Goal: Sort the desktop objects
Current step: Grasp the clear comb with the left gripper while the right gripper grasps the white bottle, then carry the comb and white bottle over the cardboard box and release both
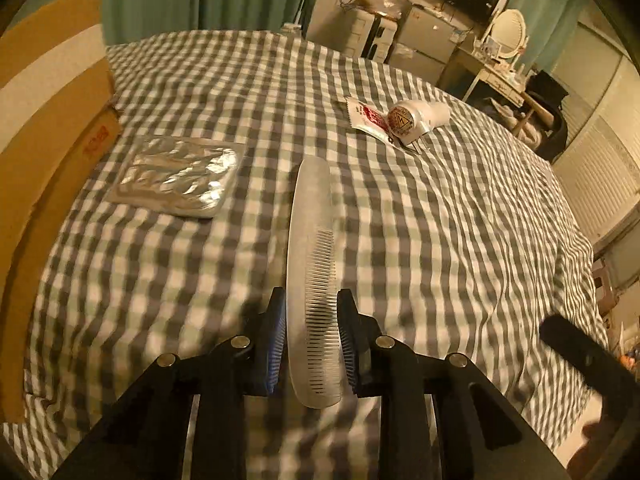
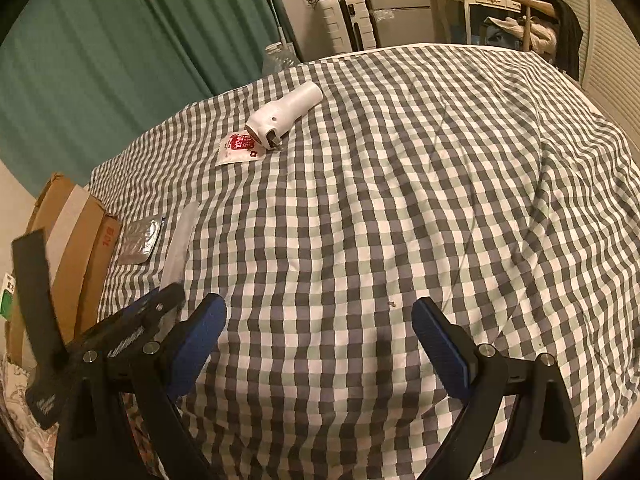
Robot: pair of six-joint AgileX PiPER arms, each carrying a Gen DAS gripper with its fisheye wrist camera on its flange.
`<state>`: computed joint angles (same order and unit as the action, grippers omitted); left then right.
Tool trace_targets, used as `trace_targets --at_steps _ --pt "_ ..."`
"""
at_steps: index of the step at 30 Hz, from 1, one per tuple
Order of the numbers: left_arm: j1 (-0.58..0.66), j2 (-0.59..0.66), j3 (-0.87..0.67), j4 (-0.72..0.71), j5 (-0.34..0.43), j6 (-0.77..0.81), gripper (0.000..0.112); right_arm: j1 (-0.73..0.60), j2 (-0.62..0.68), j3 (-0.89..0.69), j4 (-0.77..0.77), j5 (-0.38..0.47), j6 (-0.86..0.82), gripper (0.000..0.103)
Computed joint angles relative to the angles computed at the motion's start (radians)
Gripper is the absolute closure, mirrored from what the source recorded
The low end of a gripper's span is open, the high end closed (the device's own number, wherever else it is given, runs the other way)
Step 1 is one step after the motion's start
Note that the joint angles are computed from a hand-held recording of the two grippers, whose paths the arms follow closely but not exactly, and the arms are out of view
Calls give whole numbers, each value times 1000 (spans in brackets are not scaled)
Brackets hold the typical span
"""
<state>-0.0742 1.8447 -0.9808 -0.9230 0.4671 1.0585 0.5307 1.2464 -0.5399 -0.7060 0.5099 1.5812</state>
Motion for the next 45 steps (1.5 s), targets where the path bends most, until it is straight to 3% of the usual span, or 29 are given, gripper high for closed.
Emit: trace_targets --at_steps 3,7,12,17,20,27,29,33,35,37,38,39,42,44,45 --pt "76 -23 48 -102 49 166 87 14 1 -1 -7 4 18 9" --pt "139 -19 40 -107 81 194 87 18 32 -21 0 -1 3 9" --pt "120 14 -30 -116 87 167 87 -20 97 -77 45 -30 -93 9" --pt "38 115 -201 -146 63 162 87 -96 165 -187 15 -27 -136 9" --pt "2 151 -251 -181 15 202 89 -189 248 -284 90 -68 -255 9" --pt "9 182 -297 -242 31 222 90 -379 505 -539 444 -178 -625 9" --pt "2 189 -303 -272 21 245 98 -407 582 -618 543 -178 -720 9" --pt "-7 225 -334 -229 56 190 98 -441 714 -762 651 -127 -813 9" --pt "-24 233 -333 -211 34 174 98 -451 759 -804 684 -111 -840 10" --pt "-38 244 -334 -181 10 168 98 -438 764 -817 593 -82 -791 24" --pt "-40 240 -323 -204 2 194 98 -435 753 -803 583 -85 -811 47" --pt "-39 237 -320 -218 6 207 98 -436 741 -783 614 -95 -855 50" --pt "-48 239 -331 -177 17 179 85 -416 667 -678 585 -114 -875 50" --pt "-68 228 -318 -128 -31 142 48 -383 582 -558 494 -139 -809 50" --pt "-76 226 -313 -107 -56 117 45 -375 538 -489 508 -167 -818 50"
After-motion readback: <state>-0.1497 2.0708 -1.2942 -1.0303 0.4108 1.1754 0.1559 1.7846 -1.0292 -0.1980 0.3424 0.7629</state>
